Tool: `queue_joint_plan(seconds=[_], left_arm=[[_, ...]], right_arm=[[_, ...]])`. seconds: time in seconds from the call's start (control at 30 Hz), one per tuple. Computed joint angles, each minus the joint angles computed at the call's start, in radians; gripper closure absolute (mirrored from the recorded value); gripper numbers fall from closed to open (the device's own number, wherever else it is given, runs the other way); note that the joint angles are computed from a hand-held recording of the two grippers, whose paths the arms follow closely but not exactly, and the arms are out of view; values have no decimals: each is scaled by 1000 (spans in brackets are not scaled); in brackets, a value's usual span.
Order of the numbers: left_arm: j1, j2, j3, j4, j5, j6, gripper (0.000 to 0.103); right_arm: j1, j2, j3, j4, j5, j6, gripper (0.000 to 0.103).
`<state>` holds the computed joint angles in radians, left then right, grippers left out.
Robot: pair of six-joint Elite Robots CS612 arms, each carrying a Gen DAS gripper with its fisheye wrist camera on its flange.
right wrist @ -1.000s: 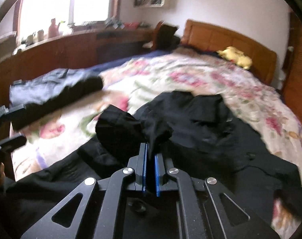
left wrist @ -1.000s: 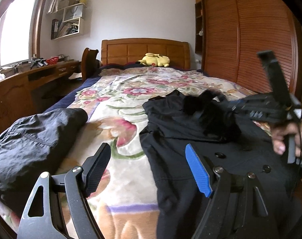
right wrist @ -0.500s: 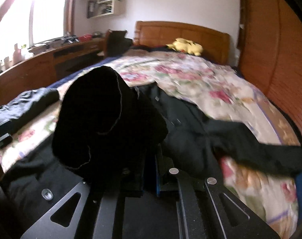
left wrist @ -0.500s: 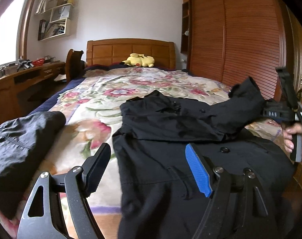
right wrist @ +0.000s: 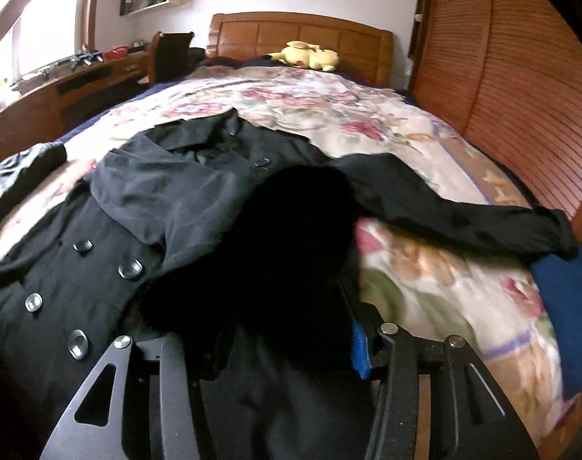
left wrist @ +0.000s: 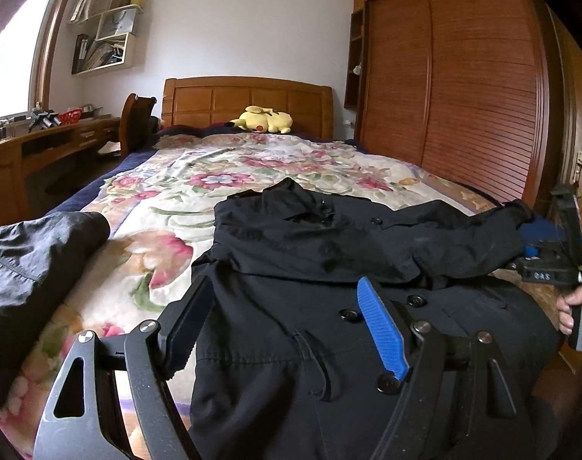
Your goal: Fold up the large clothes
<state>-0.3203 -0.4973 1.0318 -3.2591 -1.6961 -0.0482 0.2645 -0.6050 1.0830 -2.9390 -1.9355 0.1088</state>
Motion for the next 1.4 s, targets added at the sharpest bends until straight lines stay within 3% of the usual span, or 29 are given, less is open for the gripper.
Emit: queue_joint_plan(seconds=[0.1, 0.4, 0.57, 0.73, 1.1, 1.23, 1.4], left_arm=[[-3, 0, 1, -4, 10, 9, 25], [-7, 1, -1, 10, -4, 39, 25], [-10, 3, -6, 28, -33, 52, 25], [-13, 4, -10, 52, -65, 64, 25], [-15, 2, -11, 65, -98, 76, 25], [-15, 1, -11, 68, -100, 84, 25], [-18, 4, -19, 81, -97, 86, 25]], right_arm=[[12, -21, 34, -8, -45, 15, 52], [25, -68, 120, -88, -61, 23, 52], [14, -46, 86, -95, -39, -17, 52], [3, 1, -13, -14, -4, -53, 54], [-15, 121, -268, 209, 92, -73, 54], [-20, 152, -323, 338, 135, -89, 54], [-36, 148, -297, 325, 185, -72, 54]])
